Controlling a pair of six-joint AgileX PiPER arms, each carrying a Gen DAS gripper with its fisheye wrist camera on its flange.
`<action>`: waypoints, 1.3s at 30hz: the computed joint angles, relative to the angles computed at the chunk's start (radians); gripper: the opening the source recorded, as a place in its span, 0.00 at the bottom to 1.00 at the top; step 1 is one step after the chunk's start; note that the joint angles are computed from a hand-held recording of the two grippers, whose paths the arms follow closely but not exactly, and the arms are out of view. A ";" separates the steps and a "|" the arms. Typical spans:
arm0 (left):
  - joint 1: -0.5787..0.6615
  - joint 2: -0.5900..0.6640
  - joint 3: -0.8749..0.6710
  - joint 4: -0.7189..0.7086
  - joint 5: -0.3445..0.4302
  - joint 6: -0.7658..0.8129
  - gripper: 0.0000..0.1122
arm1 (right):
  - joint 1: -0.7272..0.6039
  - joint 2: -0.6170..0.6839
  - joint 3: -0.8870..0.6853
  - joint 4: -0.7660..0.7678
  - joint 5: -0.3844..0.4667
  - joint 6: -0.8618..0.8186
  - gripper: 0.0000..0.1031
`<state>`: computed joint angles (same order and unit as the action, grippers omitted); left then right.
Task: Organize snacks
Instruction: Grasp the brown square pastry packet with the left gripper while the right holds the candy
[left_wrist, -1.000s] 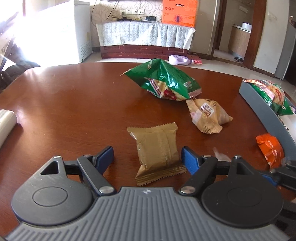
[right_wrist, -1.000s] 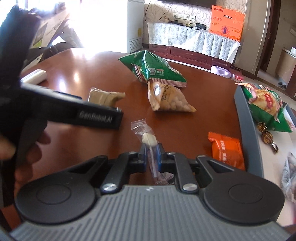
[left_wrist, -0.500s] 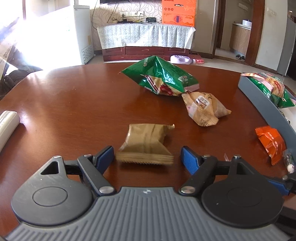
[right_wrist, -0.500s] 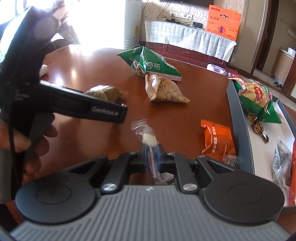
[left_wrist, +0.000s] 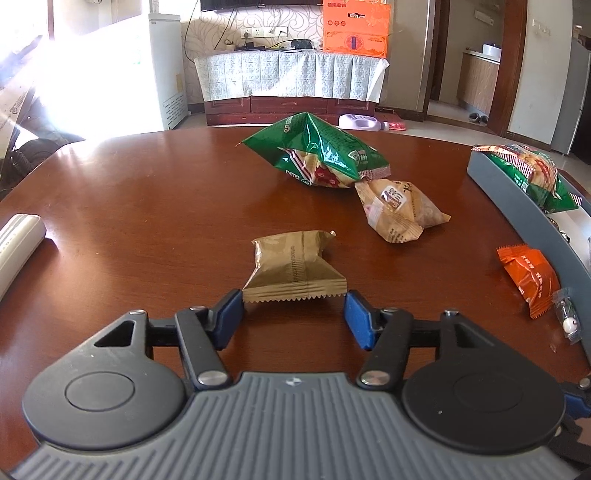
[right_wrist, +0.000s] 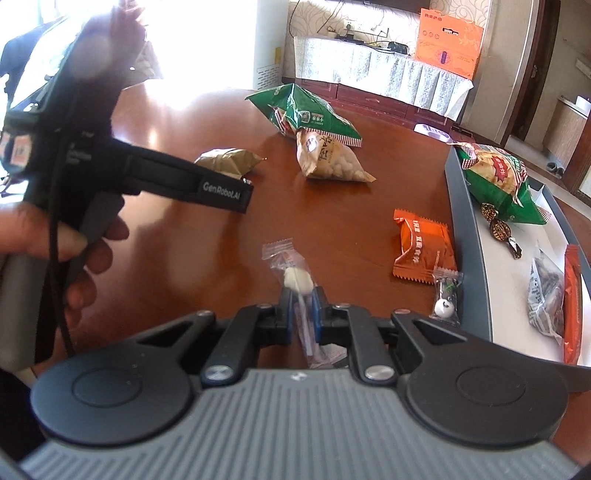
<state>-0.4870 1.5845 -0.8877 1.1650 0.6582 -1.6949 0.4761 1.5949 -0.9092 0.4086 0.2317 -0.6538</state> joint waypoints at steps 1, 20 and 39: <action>0.003 0.000 0.006 0.015 -0.004 -0.011 0.60 | -0.002 -0.002 0.003 0.010 0.000 -0.013 0.13; -0.006 -0.063 0.075 0.184 0.026 -0.238 0.92 | -0.036 0.010 -0.021 0.236 0.034 -0.207 0.12; 0.237 0.042 -0.009 0.186 -0.352 0.116 0.71 | -0.069 0.057 -0.060 0.306 0.036 -0.248 0.12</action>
<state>-0.2502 1.6265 -0.8965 1.3506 0.3067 -1.5785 0.4072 1.6516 -0.9691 0.7144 0.2679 -0.9022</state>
